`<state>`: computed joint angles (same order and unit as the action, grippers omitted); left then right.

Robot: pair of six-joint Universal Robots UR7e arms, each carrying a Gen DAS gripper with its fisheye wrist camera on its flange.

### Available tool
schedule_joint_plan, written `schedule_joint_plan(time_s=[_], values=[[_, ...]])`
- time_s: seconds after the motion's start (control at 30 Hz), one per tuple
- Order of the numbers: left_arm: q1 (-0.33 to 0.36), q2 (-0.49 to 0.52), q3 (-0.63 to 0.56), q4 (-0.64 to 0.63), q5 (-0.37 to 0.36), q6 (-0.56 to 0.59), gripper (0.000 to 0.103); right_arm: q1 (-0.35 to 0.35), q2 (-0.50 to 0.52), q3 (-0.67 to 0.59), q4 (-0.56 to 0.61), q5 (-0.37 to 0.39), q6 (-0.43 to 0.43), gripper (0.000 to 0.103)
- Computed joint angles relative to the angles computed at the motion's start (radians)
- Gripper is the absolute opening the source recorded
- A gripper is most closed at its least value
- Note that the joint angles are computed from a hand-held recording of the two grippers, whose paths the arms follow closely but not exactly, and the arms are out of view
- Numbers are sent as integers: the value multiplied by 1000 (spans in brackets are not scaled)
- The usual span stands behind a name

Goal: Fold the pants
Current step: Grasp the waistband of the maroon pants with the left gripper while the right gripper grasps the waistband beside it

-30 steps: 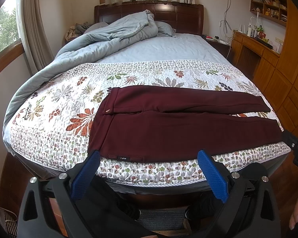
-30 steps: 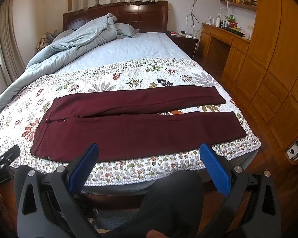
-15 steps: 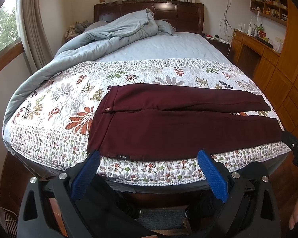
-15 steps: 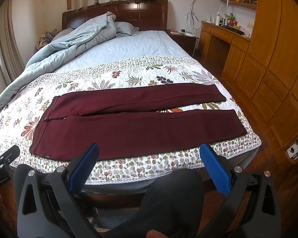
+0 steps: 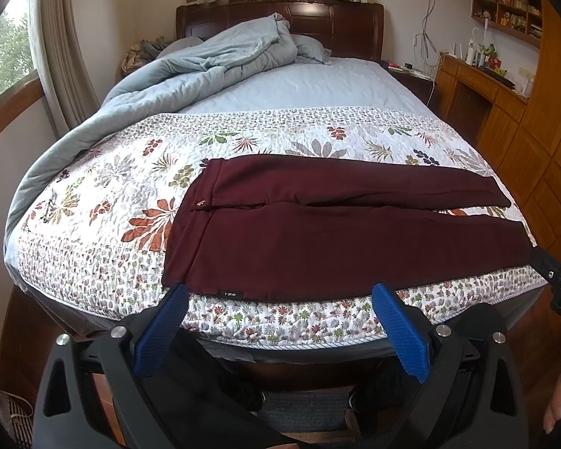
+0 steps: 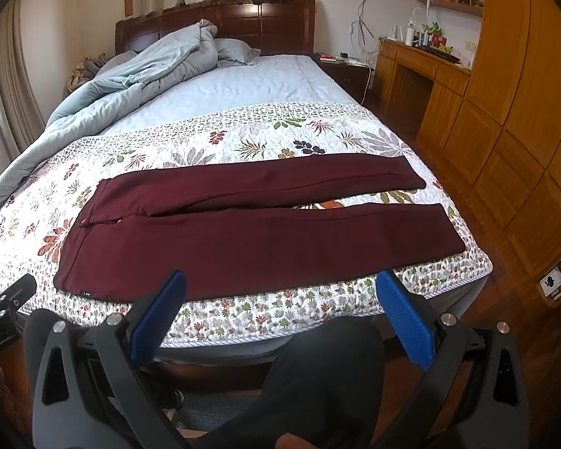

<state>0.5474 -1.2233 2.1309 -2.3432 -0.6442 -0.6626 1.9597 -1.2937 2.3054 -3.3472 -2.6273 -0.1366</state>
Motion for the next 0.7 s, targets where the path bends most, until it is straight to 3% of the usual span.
schedule_joint_plan(time_s=[0.1, 0.17, 0.2, 0.27, 0.33, 0.47, 0.57, 0.7], values=[[21, 9, 2, -41, -30, 47, 99, -9, 6, -1, -15, 5, -18, 101], [82, 11, 9, -170, -173, 212, 99, -31, 10, 2, -46, 49, -63, 101], [128, 13, 5, -221, -277, 299, 99, -47, 3, 7, -53, 94, -92, 101], [222, 23, -37, -198, -443, 418, 99, -106, -26, 15, -36, 239, -178, 101], [297, 35, -89, -125, -519, 483, 99, -150, -21, -3, 23, 268, -224, 101], [462, 64, -251, 71, -626, 536, 99, -197, 30, -19, -47, 261, -309, 101], [567, 105, -378, 87, -659, 555, 99, -245, 16, -30, 36, 346, -253, 101], [699, 241, -665, 154, -662, 516, 99, -285, 51, -76, 118, 403, -199, 101]])
